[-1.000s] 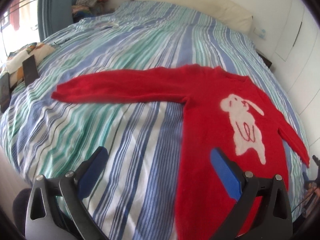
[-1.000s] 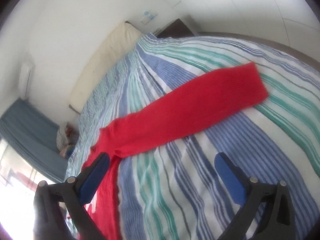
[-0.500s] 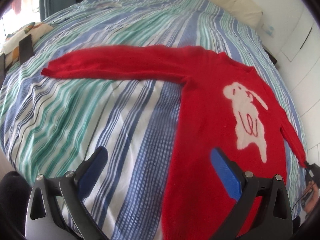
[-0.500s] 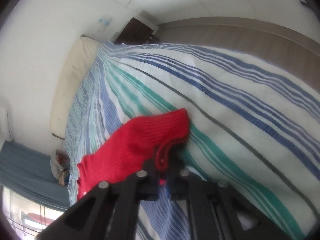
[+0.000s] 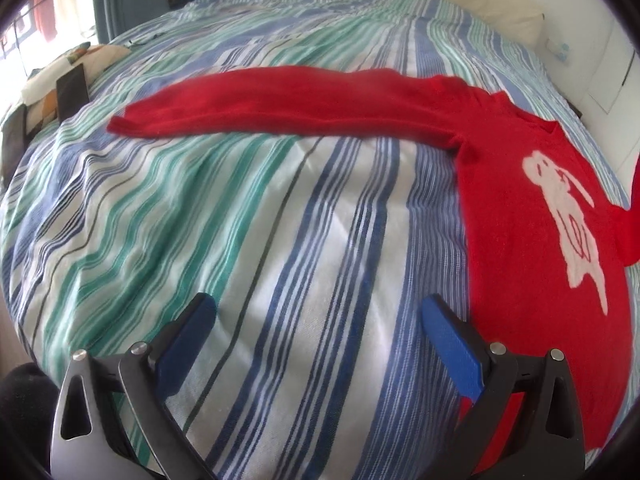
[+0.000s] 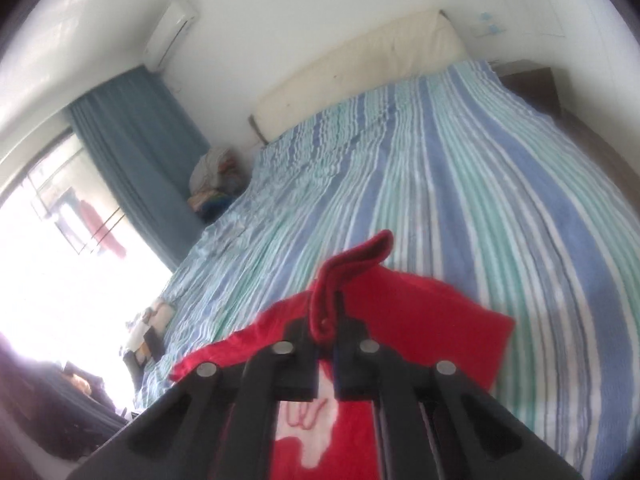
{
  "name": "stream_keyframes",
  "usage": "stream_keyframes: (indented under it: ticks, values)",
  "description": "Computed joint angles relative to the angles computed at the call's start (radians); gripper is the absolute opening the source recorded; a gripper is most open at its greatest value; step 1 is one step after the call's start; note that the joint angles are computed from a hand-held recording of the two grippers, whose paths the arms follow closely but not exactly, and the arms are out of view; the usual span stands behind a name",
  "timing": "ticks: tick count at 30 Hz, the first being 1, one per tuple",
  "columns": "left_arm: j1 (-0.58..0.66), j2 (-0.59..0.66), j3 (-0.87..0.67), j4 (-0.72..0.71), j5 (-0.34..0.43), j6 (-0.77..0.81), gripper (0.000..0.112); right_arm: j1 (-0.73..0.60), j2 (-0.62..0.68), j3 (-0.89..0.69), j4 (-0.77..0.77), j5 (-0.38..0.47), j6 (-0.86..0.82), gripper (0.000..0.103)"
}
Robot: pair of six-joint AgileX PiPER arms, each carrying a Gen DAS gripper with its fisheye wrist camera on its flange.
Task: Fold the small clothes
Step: 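Grasp a sleeve with the right gripper, fold it across the body, release, then move the left gripper to the other outstretched sleeve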
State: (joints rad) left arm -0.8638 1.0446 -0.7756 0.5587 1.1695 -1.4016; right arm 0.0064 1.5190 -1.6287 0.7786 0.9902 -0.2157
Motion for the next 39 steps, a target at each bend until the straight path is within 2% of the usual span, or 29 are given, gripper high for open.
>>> stream_keyframes:
  ticks: [2, 3, 4, 5, 6, 9, 11, 14, 18, 21, 24, 25, 27, 28, 30, 33, 35, 39]
  values:
    - [0.008, -0.002, 0.004, 0.012, 0.003, -0.006, 0.102, 0.164, 0.111, -0.130, -0.090, -0.025, 0.081, 0.008]
    - [0.026, -0.006, 0.008, 0.005, -0.005, -0.001, 0.102, 0.223, 0.174, -0.191, -0.105, -0.019, 0.111, 0.017]
    - [0.046, -0.013, 0.014, -0.006, -0.016, 0.004, 0.102, 0.264, 0.224, -0.219, -0.092, -0.008, 0.127, 0.029]
    - [0.069, -0.022, 0.021, -0.020, -0.030, 0.013, 0.102, 0.287, 0.255, -0.209, -0.056, -0.010, 0.119, 0.059]
    - [0.085, -0.029, 0.027, -0.029, -0.042, 0.016, 0.102, 0.304, 0.271, -0.189, -0.011, -0.028, 0.102, 0.070]
    - [0.098, -0.031, 0.030, -0.032, -0.054, 0.015, 0.102, 0.320, 0.221, -0.057, 0.040, -0.077, 0.037, 0.070]
    - [0.096, -0.015, 0.026, -0.027, -0.059, 0.015, 0.102, 0.295, 0.173, 0.008, 0.017, -0.066, 0.010, 0.070]
    - [0.087, 0.016, 0.021, -0.019, -0.059, 0.008, 0.102, 0.229, 0.060, 0.169, -0.081, -0.066, -0.019, 0.071]
    - [0.058, 0.053, 0.022, 0.000, -0.043, -0.013, 0.103, 0.140, -0.109, 0.441, -0.323, -0.135, -0.008, 0.072]
    - [0.035, 0.076, 0.028, 0.019, -0.034, -0.026, 0.103, 0.090, -0.230, 0.661, -0.490, -0.215, 0.020, 0.072]
    - [0.001, 0.096, 0.029, 0.043, -0.015, -0.047, 0.103, 0.074, -0.329, 0.858, -0.655, -0.340, 0.119, 0.072]
    - [-0.002, 0.095, 0.030, 0.045, -0.014, -0.046, 0.103, 0.058, -0.348, 0.911, -0.674, -0.380, 0.139, 0.074]
    - [-0.006, 0.087, 0.034, 0.042, -0.015, -0.040, 0.103, 0.005, -0.386, 1.004, -0.607, -0.466, 0.099, 0.086]
    - [-0.007, 0.084, 0.036, 0.038, -0.015, -0.035, 0.103, 0.003, -0.406, 1.036, -0.602, -0.511, 0.108, 0.087]
    - [-0.012, 0.084, 0.036, 0.034, -0.014, -0.027, 0.103, 0.051, -0.417, 1.064, -0.708, -0.563, 0.227, 0.093]
    - [-0.011, 0.090, 0.032, 0.029, -0.012, -0.016, 0.103, 0.073, -0.389, 1.053, -0.743, -0.573, 0.258, 0.098]
    - [0.003, 0.084, 0.025, 0.007, -0.014, 0.010, 0.103, 0.050, -0.378, 1.046, -0.664, -0.574, 0.178, 0.099]
    - [0.076, 0.011, -0.013, -0.101, -0.020, 0.137, 0.102, 0.068, -0.391, 1.061, -0.692, -0.583, 0.216, 0.100]
